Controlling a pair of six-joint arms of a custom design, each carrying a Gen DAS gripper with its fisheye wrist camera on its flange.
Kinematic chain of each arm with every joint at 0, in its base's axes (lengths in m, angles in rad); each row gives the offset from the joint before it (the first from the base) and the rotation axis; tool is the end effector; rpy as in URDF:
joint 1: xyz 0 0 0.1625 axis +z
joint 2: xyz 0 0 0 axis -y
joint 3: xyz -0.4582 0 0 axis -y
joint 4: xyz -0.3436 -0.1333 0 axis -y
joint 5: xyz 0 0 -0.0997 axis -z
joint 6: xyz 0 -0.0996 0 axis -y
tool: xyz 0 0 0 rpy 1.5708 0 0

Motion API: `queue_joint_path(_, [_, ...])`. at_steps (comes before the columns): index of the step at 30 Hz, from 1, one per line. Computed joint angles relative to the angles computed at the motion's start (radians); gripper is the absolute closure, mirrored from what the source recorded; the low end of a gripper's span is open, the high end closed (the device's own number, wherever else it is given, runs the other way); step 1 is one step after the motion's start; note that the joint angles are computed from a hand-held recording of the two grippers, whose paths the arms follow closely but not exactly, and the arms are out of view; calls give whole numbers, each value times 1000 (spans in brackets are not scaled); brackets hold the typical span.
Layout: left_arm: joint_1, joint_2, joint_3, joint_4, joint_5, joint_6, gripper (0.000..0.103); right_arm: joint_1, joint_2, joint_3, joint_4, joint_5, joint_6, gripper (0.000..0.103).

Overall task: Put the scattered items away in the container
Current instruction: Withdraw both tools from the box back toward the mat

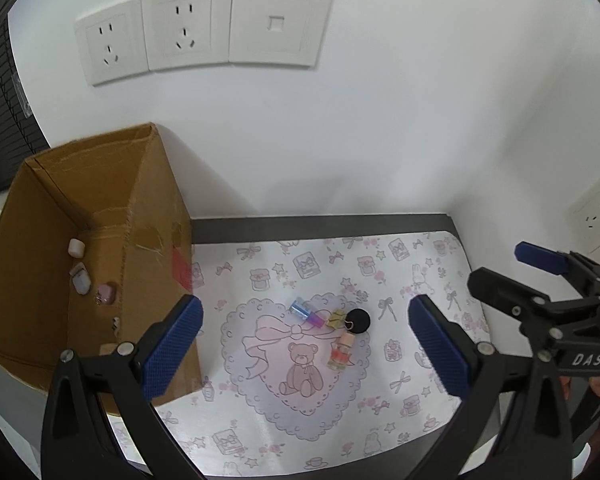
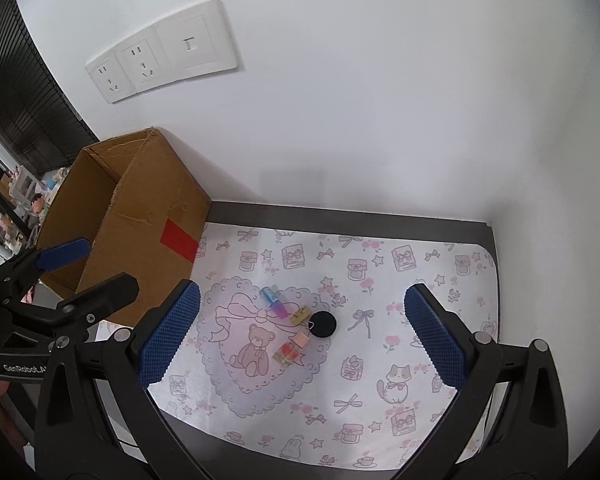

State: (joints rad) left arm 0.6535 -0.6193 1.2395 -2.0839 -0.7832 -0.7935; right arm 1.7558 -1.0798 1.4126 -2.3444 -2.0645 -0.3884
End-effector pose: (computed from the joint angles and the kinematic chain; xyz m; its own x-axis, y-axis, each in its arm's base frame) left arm -0.4670 -0.6144 0.1482 -0.8214 -0.0057 -0.5704 0.2908 0.8561 -0.4273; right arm 0.2076 -0.6411 0.4175 -0.7725 -0.3026 0.5582 -0.4959 0.8367 -0.2326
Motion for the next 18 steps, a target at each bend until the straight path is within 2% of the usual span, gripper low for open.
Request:
queue_joint_path(14, [13, 52, -19, -11, -44, -18, 0, -60, -26, 17, 31, 8, 5, 0])
queue_joint_path(18, [28, 61, -30, -24, -78, -36, 0, -73, -25, 15, 43, 6, 9, 0])
